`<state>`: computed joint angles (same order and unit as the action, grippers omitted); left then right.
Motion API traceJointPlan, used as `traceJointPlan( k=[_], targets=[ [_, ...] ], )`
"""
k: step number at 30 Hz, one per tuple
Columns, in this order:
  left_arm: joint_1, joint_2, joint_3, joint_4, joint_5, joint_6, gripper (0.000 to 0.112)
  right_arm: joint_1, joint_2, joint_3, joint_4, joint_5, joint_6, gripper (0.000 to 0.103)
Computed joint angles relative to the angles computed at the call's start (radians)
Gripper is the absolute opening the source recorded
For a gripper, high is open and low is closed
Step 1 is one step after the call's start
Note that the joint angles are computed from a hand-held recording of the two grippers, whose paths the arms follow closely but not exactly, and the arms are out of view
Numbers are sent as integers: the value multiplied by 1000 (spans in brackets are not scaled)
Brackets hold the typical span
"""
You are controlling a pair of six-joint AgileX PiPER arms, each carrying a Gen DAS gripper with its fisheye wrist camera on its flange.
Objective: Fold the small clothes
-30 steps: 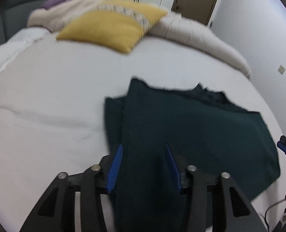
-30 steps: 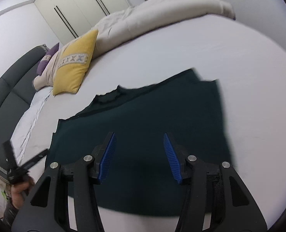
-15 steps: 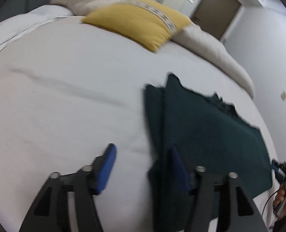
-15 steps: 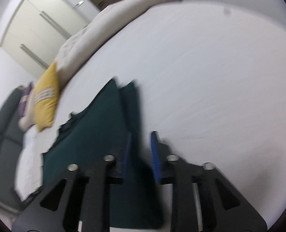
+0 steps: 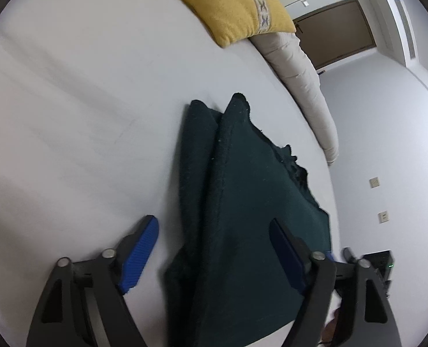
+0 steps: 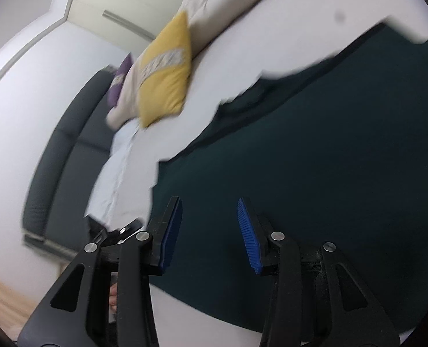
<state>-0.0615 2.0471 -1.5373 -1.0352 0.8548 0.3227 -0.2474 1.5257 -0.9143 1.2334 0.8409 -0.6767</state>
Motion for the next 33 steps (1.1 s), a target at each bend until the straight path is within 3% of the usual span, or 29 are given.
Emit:
traceJointPlan(
  k=[3, 6, 8, 15, 18, 21, 27, 33],
  targets=[
    [9, 78, -81, -20, 98, -39, 32, 91, 86, -43, 52, -16, -11, 40],
    [38, 98, -69, -90, 134, -11, 18, 169, 145, -89, 74, -29, 11, 40],
    [64, 103, -27, -183, 160, 47, 15, 202, 171, -119, 78, -26, 21, 40],
    [49, 40, 55, -211, 82, 130, 14, 339, 306, -284, 25, -41, 108, 40],
    [40, 35, 47, -184, 61, 124, 14, 366, 381, -361, -82, -60, 214, 41],
    [25, 23, 32, -128, 35, 98, 13, 355, 414, -345, -11, -73, 135, 29],
    [-38, -43, -39, 36, 5, -33, 13, 271, 382, -272, 96, -15, 60, 36],
    [-243, -37, -270, 254, 10, -248, 13, 22, 323, -156, 200, 153, -59, 50]
  ],
)
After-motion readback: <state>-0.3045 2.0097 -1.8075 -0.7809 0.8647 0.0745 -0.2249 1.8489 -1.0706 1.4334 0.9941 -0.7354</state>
